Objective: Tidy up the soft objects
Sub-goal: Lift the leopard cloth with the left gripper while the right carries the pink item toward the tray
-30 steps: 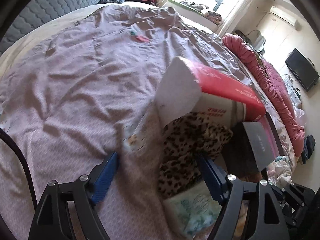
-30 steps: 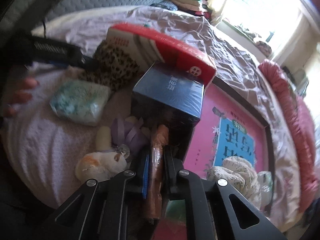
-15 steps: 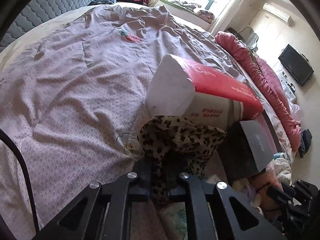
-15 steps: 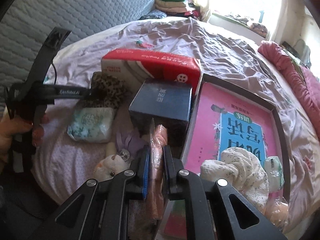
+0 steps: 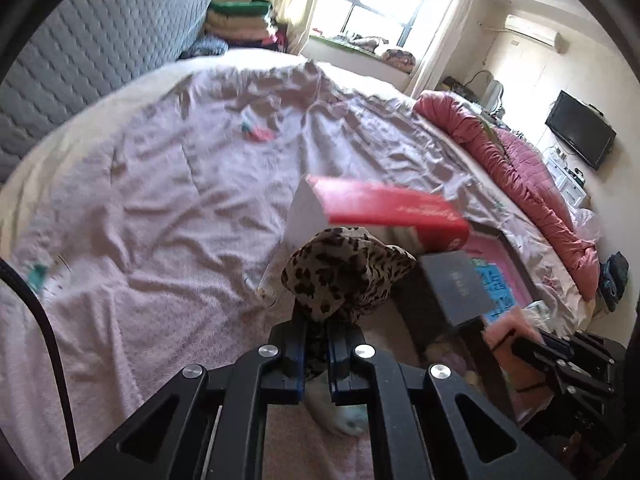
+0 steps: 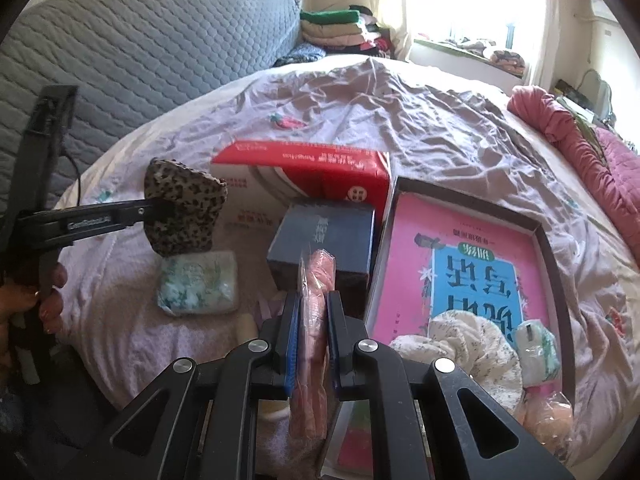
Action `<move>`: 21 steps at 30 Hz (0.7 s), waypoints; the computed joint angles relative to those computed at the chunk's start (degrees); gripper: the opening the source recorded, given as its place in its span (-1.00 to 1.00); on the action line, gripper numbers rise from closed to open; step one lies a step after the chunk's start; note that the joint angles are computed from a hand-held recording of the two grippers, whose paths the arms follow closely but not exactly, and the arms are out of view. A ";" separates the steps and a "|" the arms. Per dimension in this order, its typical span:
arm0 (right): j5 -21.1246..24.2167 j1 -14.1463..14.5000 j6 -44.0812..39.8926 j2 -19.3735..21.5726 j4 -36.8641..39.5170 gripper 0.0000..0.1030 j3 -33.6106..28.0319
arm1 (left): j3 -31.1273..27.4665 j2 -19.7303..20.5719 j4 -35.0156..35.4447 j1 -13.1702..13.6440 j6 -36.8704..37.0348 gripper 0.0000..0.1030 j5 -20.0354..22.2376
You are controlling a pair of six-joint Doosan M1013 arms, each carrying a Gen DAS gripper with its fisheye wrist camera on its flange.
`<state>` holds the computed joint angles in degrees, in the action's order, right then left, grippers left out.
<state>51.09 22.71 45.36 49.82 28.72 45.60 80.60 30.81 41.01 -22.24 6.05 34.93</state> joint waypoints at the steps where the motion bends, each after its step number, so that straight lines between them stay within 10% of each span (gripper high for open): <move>1: -0.13 -0.03 -0.21 -0.18 0.24 -0.75 0.10 | -0.28 -0.24 0.77 -0.40 -0.15 -0.85 0.60; 21: -6.20 -3.03 -0.89 -4.58 5.31 -0.75 4.21 | -7.72 0.73 2.83 -5.64 7.33 -0.85 3.02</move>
